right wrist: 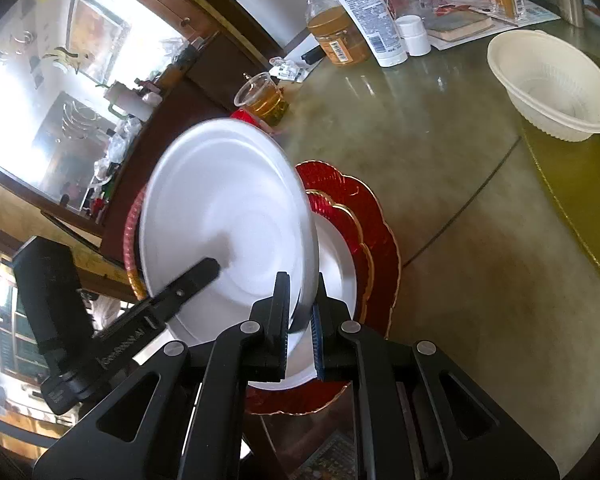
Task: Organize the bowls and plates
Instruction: 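Carry the second white bowl with both tools over the stacked white bowl, then lower the second white bowl into the first and open both tools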
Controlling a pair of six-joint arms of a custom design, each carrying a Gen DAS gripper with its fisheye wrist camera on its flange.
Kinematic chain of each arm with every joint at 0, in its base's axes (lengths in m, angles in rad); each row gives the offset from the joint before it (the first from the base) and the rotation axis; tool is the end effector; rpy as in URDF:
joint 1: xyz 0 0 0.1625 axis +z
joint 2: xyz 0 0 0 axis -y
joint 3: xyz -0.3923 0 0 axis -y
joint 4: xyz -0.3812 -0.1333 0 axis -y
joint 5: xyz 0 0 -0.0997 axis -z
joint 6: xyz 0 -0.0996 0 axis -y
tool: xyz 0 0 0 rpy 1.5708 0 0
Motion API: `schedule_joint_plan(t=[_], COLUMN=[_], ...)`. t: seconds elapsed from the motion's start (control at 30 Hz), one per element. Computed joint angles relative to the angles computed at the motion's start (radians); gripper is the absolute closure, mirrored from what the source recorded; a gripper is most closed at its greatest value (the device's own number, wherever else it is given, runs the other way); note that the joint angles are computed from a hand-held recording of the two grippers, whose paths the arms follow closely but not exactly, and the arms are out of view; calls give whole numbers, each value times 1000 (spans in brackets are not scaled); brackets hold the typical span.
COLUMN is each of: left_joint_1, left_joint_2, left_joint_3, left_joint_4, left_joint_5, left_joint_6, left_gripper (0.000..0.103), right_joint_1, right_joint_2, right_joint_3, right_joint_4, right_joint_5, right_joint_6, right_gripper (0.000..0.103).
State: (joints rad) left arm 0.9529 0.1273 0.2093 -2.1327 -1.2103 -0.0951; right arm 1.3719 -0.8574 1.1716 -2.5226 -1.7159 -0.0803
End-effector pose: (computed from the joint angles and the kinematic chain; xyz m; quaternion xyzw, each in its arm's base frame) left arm -0.3649 -0.8042 -0.0818 0.2332 0.9496 -0.1658 0.1283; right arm -0.0332 -0.7666 0.3215 -0.0788 -0.9441 0.3000 0.1117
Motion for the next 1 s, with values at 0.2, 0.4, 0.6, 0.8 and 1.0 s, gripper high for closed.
schedule_joint_plan(t=[0.2, 0.4, 0.6, 0.8, 1.0], left_joint_1=[-7, -20, -21, -22, -21], left_joint_2=[-47, -105, -79, -101, -124], left_joint_3=[75, 193, 149, 197, 239], left_joint_4=[28, -14, 44, -3, -41], left_joint_5=[-19, 9, 31, 50, 59], left_joint_6=[-17, -27, -49, -67, -104], left_gripper=[88, 89, 88, 87, 66], right_joint_1=[-11, -19, -31, -27, -19], right_joint_2=[-46, -65, -63, -59, -67], right_joint_3=[42, 62, 59, 60, 75], right_joint_4=[24, 48, 59, 49, 34], right_joint_5=[30, 50, 74, 70, 68], right_joint_6=[16, 18, 28, 29, 10], right_gripper=[94, 94, 93, 93, 91])
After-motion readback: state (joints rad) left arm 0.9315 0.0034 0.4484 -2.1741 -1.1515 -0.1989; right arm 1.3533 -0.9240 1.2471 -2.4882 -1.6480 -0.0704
